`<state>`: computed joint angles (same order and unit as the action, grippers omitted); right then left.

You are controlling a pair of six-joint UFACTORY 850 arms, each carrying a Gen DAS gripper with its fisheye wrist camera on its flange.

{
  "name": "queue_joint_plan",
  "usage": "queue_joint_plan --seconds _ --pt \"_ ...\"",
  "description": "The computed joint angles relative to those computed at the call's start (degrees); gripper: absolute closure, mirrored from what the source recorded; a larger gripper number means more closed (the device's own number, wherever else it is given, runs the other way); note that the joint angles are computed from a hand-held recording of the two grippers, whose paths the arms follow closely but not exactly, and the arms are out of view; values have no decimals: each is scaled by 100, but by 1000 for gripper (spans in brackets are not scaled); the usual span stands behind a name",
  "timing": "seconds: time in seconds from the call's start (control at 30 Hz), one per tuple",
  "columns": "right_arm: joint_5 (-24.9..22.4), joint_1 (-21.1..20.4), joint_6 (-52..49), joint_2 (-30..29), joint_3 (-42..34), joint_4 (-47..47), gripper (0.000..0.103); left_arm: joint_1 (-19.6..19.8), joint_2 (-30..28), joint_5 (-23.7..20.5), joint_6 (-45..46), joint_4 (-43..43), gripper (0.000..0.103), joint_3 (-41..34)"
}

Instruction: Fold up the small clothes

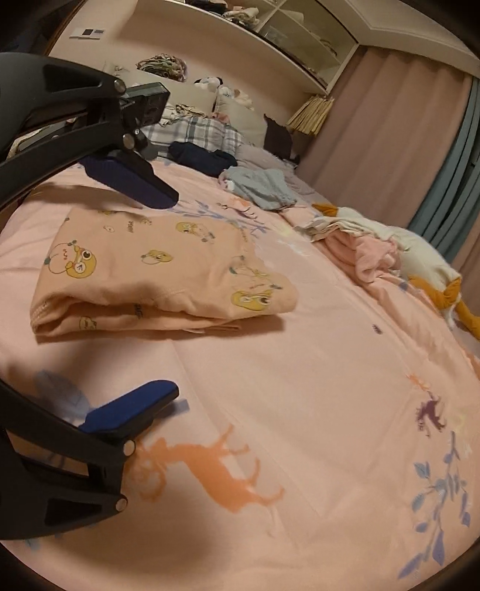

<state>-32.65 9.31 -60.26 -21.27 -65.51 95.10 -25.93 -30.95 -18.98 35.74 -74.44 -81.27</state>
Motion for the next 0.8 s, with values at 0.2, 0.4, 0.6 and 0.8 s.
queue_joint_plan --seconds 0.2,0.4,0.6,0.8 --pt "236 189 1172 -258 -410 -1353 6 94 -447 -1318 389 -389 4 -357" --pt "-182 258 1222 -713 -900 -1508 0 273 -762 -2133 897 -1694 2 -401" --pt "-114 390 1553 -1000 -1312 -2047 0 341 -859 -2374 753 -1788 2 -508" --pt "-515 290 1062 -1188 -1410 -1278 1 283 -1049 -2291 464 -1237 2 -871"
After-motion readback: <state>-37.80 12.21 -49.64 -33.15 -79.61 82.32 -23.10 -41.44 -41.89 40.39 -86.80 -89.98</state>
